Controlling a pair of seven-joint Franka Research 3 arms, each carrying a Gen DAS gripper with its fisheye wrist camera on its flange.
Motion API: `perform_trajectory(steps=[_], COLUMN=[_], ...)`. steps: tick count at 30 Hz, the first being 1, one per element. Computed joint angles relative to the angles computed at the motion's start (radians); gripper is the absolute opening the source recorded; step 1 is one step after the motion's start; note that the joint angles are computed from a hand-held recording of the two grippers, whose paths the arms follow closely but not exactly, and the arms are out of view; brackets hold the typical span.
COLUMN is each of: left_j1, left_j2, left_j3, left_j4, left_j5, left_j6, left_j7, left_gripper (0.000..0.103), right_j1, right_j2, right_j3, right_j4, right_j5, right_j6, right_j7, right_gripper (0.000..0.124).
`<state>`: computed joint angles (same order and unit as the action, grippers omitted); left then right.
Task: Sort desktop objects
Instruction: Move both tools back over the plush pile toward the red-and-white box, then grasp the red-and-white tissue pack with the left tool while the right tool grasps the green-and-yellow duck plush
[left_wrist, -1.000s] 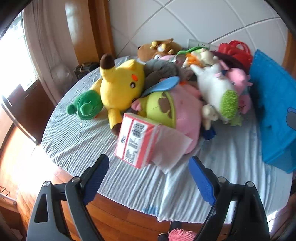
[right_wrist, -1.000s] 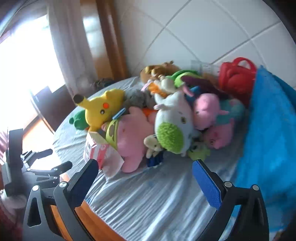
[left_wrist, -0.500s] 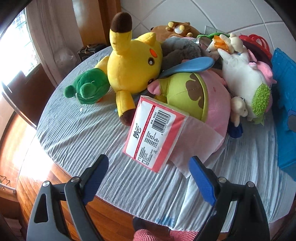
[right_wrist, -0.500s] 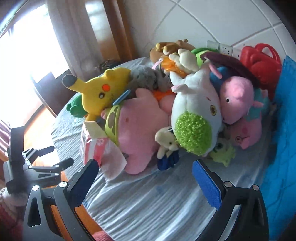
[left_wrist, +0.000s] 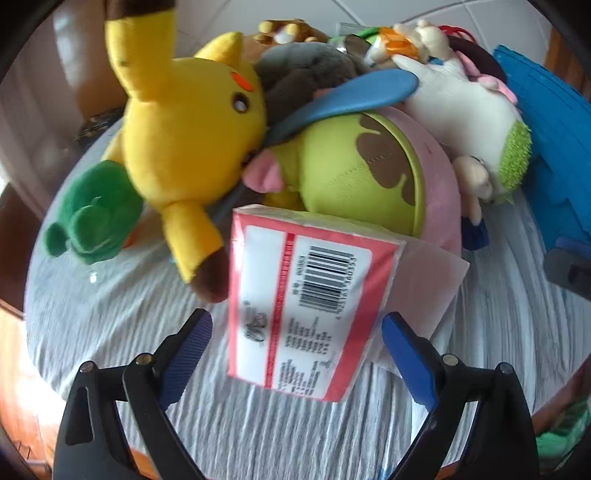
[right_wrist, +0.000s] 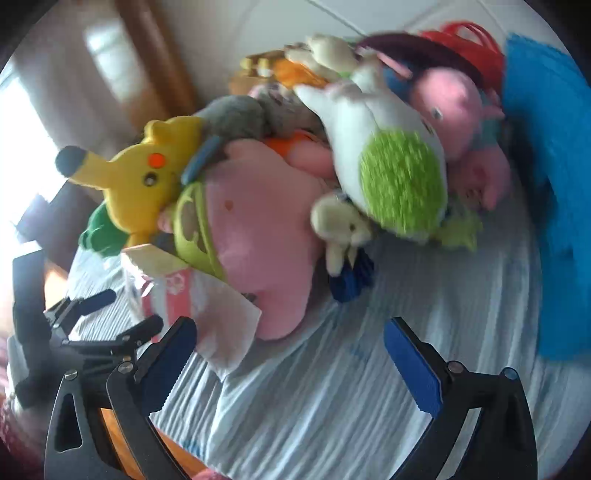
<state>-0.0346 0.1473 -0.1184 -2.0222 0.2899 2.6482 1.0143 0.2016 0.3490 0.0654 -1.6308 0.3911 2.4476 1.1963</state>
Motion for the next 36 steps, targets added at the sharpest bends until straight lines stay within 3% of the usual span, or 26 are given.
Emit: perform_trajectory(steps=[6,10,15,20,22,24,26,28,30,36], left_j1=[-0.013,0.009,0.033,0.07,0.093,0.118,0.143,0.168,0.189,0.265], left_j2=[0.09,0.092,-0.027,-0.195,-0.239,-0.279,-0.306,-0.318,-0.327,-0.346], left_j3=[0.009,-0.001,0.013,0.048,0.051,0.058,0.065,0.08,0.102,0.175], left_j4=[0.074,0.051,-0.078,-0.22,-0.254,-0.286,-0.307,-0.319,-0.33,-0.336], left_j5=[0.052,-0.015,-0.038,0.066,0.099,0.114,0.13,0.137,0.119,0.052], left_j6=[-0.053,-0.015,0.023,0.006,-0.003,-0.008,-0.012,-0.008,0.008,0.069], left_j7=[0.0,0.021,0.013,-0.114,-0.151,-0.176,-0.189,-0.172,-0.127,0.07], left_gripper=[0.094,0.084,0.083,0.083,0.083,0.083,0.083,0.083,0.083,0.083], right_j1=[0.028,0.036,0.038,0.053,0.07,0.092,0.118,0.142,0.17,0.257], right_j2=[-0.011,0.026,0.053,0.067,0.086,0.114,0.141,0.173,0.206,0.283], right_j3=[-0.017,-0.02,0.012,0.065,0.078,0.085,0.083,0.08,0.077,0.104], right_j4=[-0.056,-0.029,0.008,0.054,0.095,0.146,0.191,0.241,0.291,0.426], right_j5=[-0.048,-0.084,-0.077,-0.017,0.0,0.006,-0.001,-0.011,-0.024,-0.029], right_j6=[0.039,0.049,0.021,0.004,-0.018,-0.046,-0.068,-0.092,-0.107,-0.1], right_j7=[0.094,0.122,0.066,-0.065,-0.096,-0.106,-0.094,-0.073,-0.034,0.04], right_gripper=[0.103,0.103,0.102,0.099,0.092,0.072,0.067,0.061,0.047,0.046])
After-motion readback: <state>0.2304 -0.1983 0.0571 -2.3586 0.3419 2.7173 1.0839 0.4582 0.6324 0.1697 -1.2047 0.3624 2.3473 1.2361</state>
